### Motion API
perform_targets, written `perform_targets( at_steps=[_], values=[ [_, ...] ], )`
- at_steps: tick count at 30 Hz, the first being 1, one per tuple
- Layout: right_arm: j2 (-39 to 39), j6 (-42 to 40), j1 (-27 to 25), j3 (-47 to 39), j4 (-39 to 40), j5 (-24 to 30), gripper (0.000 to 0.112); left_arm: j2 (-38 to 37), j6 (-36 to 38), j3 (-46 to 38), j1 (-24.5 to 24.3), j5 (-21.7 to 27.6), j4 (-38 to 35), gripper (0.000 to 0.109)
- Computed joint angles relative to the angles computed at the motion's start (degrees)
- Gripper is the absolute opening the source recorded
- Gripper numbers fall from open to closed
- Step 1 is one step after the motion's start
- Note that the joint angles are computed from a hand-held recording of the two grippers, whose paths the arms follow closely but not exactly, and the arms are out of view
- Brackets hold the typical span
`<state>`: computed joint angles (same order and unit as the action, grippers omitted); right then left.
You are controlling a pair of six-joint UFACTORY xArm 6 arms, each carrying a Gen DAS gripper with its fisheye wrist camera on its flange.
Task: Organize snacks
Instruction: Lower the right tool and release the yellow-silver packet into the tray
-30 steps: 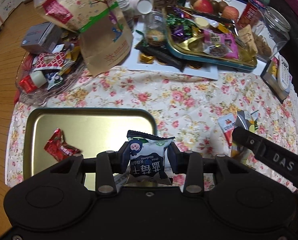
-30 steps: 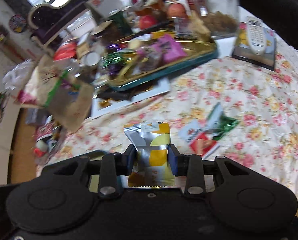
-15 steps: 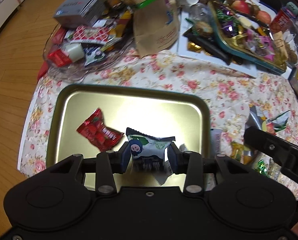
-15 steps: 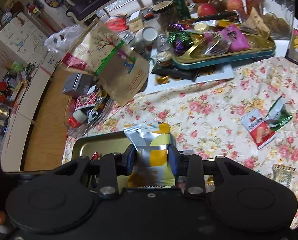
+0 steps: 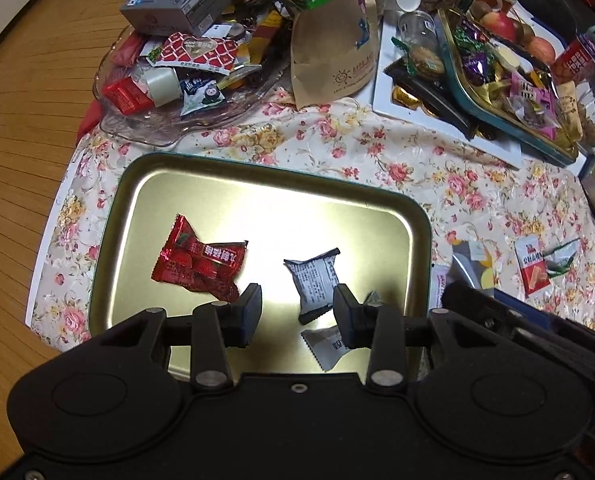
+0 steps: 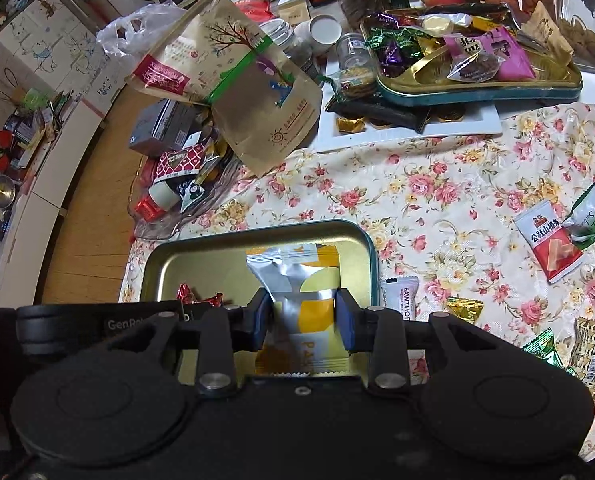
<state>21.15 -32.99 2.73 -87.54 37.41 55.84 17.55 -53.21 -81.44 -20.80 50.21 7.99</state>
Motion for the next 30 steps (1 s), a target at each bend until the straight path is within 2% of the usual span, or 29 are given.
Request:
perform_targets(
  at_steps=[11,24,30],
  values=[
    [1.08,1.38,0.81,-0.48,-1.65,-1.04,0.037,0.73,0.54,-1.42,-1.25,2.31,2.89,0.047],
    [1.62,1.86,1.54,-0.52,-2.12,-1.65,0.037,-0.34,0.27,-0.03,-0.72,1.43,2.22,0.047],
    [2.03,2.35,1.77,-1.06,-1.49,-1.38,0.041,-0.81,0.12,0.58,-0.55,1.00,2.05,0.047]
  ],
)
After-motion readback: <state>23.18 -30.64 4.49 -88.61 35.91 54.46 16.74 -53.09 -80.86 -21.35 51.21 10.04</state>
